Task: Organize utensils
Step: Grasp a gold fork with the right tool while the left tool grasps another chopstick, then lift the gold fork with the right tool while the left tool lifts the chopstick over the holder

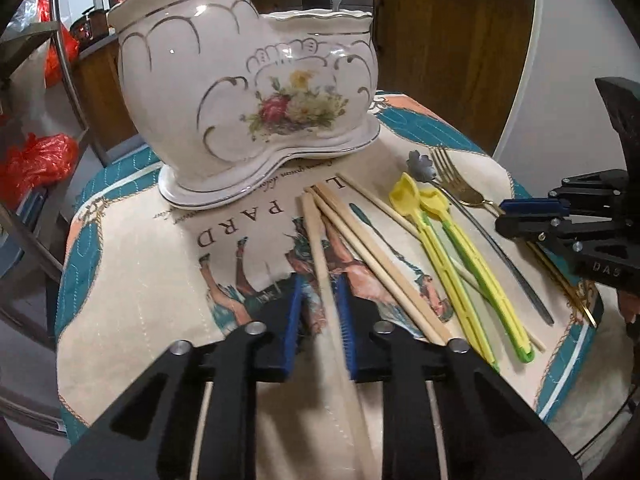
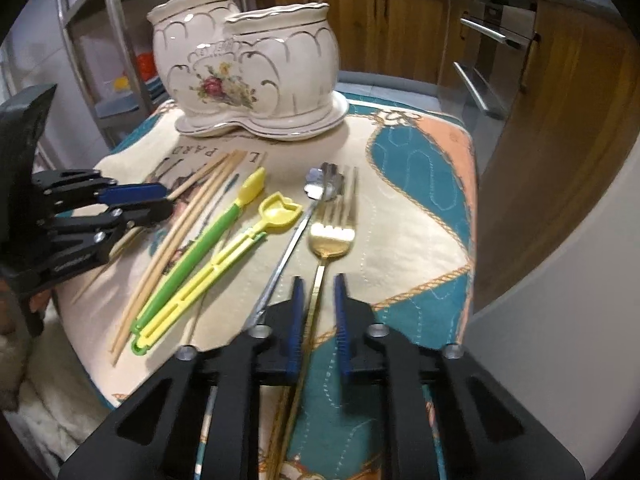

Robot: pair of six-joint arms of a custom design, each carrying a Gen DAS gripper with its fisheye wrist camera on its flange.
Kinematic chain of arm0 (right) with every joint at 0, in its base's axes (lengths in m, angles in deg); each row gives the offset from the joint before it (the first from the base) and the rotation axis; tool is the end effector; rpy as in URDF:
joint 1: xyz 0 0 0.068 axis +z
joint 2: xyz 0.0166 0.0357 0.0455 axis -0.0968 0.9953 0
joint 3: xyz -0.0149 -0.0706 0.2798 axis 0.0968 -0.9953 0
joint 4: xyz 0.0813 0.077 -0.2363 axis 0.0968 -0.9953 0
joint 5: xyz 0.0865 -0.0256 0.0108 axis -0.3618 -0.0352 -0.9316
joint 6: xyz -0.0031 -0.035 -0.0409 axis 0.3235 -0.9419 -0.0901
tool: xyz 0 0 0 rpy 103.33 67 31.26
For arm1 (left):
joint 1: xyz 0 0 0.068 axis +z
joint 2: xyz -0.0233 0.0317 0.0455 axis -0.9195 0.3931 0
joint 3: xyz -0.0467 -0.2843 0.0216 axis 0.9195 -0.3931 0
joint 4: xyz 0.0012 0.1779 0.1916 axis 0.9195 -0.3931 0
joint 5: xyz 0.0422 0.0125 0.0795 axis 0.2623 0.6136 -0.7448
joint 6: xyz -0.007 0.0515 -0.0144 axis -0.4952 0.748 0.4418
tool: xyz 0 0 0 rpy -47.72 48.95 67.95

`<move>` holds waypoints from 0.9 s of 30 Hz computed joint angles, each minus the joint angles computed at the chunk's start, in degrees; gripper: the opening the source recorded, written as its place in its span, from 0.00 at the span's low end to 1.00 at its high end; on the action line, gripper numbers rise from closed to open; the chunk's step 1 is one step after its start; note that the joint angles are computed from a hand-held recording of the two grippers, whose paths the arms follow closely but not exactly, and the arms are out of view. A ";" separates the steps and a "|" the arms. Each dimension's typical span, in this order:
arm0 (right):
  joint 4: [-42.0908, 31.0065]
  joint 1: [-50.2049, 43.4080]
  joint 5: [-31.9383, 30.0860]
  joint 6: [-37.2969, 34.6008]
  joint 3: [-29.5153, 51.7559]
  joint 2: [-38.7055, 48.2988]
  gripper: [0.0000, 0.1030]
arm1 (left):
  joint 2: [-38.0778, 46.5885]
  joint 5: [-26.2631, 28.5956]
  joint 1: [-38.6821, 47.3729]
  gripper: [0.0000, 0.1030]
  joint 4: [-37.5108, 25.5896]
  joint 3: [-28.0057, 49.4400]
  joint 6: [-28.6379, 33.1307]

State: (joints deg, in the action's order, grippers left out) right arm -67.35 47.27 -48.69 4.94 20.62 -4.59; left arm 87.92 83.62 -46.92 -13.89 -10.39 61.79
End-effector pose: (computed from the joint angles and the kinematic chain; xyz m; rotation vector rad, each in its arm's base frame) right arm 0.1360 0.1527 0.1199 0.0379 2.4949 0.0729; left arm 0.2251 0.0598 0.1068 1.0305 2.2501 -0.3026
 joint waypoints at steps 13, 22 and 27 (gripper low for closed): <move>-0.53 6.67 8.81 5.26 -2.19 -5.77 0.06 | 2.20 10.12 9.78 0.06 -11.31 5.50 13.17; -6.75 16.96 23.47 6.85 2.76 -7.65 0.06 | 1.90 23.58 17.59 0.06 -24.67 10.60 21.59; -10.44 21.50 30.94 6.64 6.92 -6.98 0.06 | 2.67 29.93 21.01 0.06 -31.75 13.56 26.27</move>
